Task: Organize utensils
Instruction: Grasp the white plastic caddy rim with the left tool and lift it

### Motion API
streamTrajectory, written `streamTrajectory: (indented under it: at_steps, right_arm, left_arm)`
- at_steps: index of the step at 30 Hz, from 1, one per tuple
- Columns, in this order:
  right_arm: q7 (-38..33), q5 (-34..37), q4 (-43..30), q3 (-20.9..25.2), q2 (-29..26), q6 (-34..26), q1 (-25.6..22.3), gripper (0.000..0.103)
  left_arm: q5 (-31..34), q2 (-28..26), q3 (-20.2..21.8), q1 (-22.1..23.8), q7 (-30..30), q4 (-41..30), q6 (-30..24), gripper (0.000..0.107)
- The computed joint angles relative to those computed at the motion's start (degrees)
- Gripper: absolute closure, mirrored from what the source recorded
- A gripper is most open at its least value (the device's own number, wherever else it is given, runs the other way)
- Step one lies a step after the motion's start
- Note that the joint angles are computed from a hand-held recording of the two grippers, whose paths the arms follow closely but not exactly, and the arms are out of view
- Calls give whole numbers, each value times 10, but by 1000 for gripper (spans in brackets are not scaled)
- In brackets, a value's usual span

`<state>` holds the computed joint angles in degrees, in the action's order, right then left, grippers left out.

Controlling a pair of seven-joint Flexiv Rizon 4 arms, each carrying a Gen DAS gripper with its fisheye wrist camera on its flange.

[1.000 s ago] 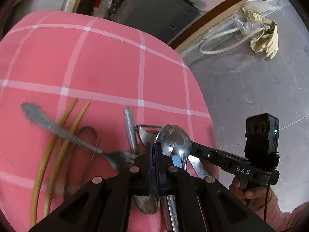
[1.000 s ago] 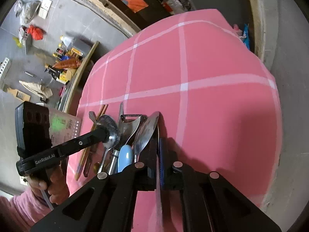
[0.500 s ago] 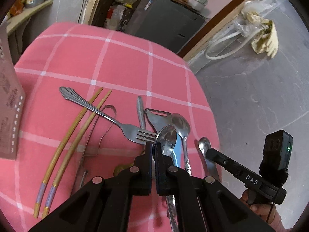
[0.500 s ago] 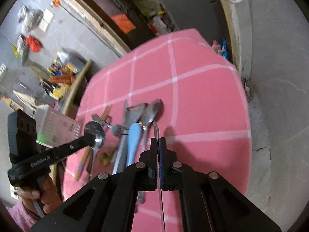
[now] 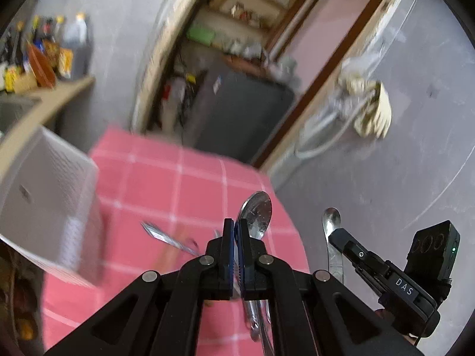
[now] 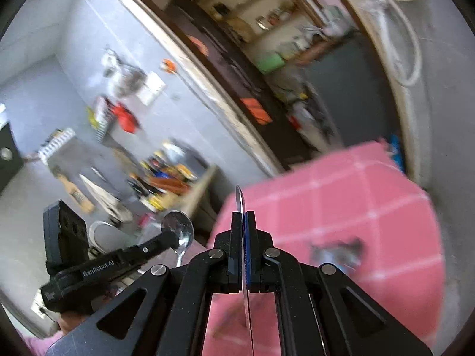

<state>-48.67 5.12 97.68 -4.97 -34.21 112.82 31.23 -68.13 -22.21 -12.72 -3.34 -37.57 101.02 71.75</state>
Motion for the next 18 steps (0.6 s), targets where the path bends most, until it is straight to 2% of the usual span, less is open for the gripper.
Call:
streamTrajectory:
  at_steps: [6,9,14,18]
  right_arm:
    - [0,-19,-137,2,-65,21,21,101]
    - [8,-22,-224,7,-115,30,28,101]
    - [10,31,-333,-39,-181,25,71,101]
    - [23,102,-442,-91,-257,0,97,101]
  left_arm:
    - [-41,15,11,25,45,-26,31,104]
    - [-64,13,15,35,67,-39,46,104]
    - [-112,-6,14,49,116,-74,77,104]
    - [-177,-32,2,48,204,-107,114,104]
